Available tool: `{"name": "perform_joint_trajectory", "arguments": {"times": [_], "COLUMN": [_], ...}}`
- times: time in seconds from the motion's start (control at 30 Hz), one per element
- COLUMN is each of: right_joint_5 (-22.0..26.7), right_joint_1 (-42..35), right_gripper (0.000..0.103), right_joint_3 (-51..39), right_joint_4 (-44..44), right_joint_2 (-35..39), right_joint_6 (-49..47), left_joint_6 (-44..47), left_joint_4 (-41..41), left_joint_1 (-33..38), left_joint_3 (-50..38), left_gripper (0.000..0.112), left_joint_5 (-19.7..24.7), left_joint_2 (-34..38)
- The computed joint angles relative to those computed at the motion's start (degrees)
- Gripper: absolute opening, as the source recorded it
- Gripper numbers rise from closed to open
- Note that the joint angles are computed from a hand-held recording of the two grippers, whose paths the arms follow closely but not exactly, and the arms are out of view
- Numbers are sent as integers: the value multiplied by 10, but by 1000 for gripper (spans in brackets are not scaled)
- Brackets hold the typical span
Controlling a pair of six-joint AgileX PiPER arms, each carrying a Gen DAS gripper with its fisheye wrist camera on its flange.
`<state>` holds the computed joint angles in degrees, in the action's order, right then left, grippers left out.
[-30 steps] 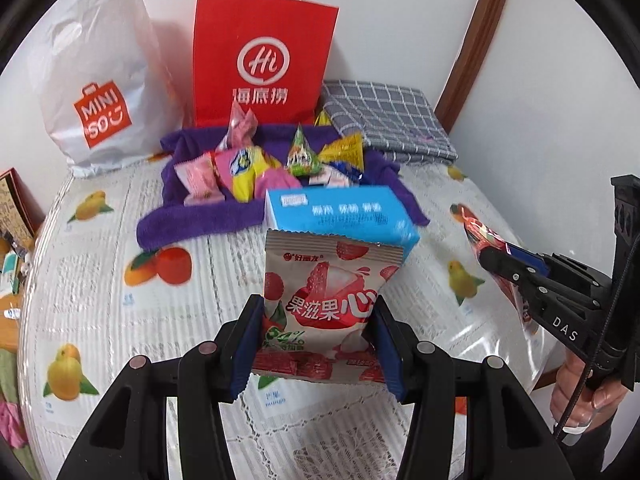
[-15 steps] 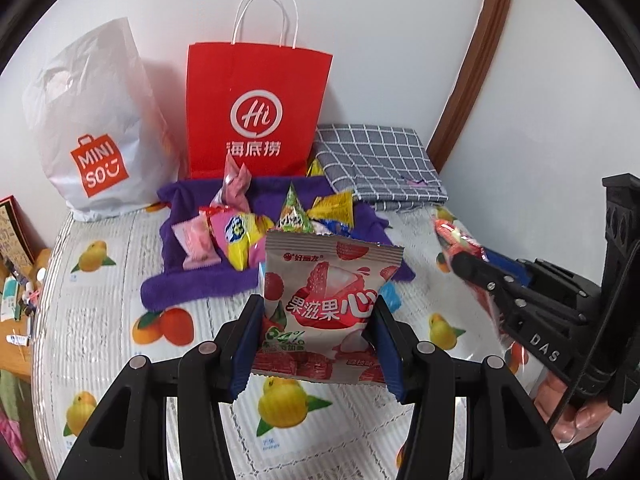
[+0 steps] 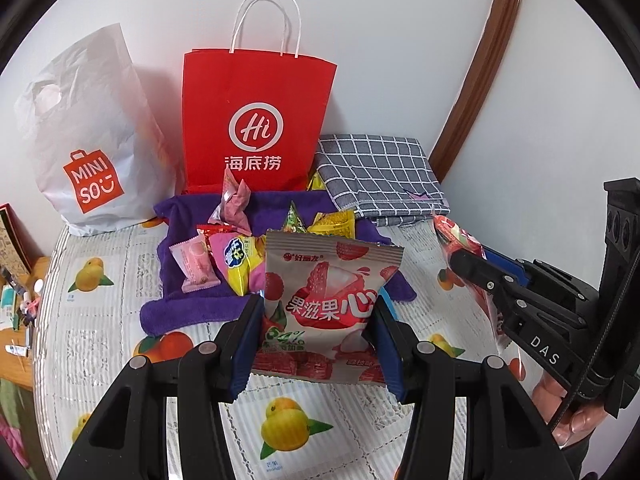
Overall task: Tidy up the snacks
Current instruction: 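Carry the red candy bag with the left tool while the right tool carries the lollipop packet to the towel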
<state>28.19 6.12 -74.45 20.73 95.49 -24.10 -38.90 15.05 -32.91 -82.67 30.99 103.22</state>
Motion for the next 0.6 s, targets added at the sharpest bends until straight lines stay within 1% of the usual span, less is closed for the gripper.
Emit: {"name": "perform_joint_trajectory", "arguments": {"times": [0.6], "right_joint_5": [12], "right_joint_1": [11], "right_gripper": [19], "right_joint_3": [-98], "right_joint_4": [-47], "right_joint_2": [75], "right_joint_6": [42], "left_joint_6": [84], "left_joint_4": [-75], "left_joint_1": [52], "left_joint_3": [-72], "left_gripper": [50], "left_joint_5": [12], "left_joint_2": [51]}}
